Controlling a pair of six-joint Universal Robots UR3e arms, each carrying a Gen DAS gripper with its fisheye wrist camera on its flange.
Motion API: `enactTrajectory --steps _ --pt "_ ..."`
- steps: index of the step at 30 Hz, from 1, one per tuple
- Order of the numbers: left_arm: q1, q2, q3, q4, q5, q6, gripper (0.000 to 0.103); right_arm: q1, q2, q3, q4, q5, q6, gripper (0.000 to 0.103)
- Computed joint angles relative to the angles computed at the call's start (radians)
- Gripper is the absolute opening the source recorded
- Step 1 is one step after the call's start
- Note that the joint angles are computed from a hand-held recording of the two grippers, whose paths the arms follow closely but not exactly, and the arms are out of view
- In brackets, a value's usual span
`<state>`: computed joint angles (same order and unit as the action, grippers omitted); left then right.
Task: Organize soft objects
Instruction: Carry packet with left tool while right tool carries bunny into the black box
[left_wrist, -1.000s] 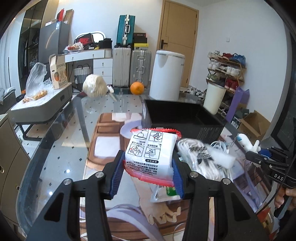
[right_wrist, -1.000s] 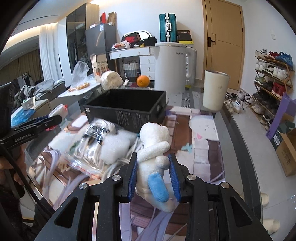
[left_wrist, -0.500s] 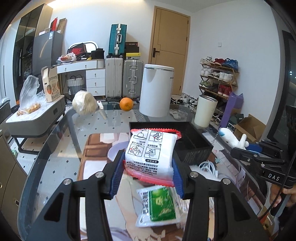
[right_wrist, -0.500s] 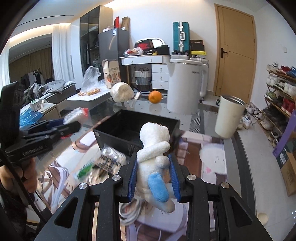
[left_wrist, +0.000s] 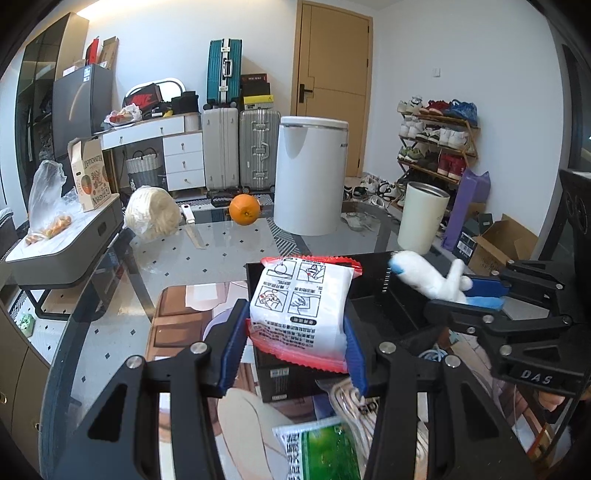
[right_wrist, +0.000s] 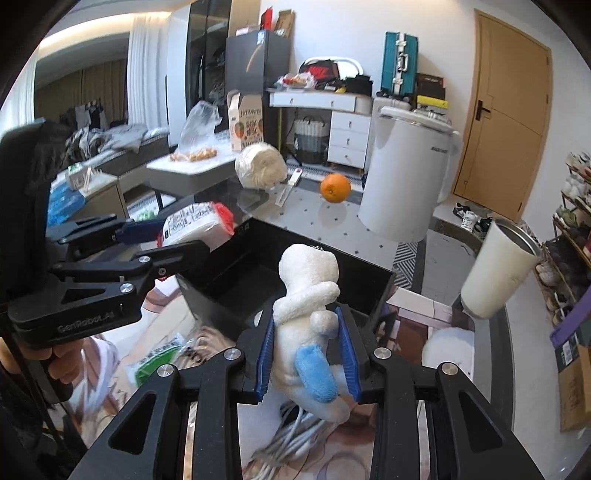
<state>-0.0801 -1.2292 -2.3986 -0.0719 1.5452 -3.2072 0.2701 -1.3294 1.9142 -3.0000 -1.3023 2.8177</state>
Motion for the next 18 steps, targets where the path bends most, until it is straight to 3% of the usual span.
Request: enactTrajectory --steps 11,18 --pt "0.015 -0.154 0.08 0.022 -0.03 0.032 0.046 0.06 0.192 -0.28 0.168 -0.081 -0.041 0.032" --pt "0.011 -0.221 0.118 0.015 -0.035 0.041 0.046 0.074 0.256 -0.349 0.181 -0.112 -0.032 0.032"
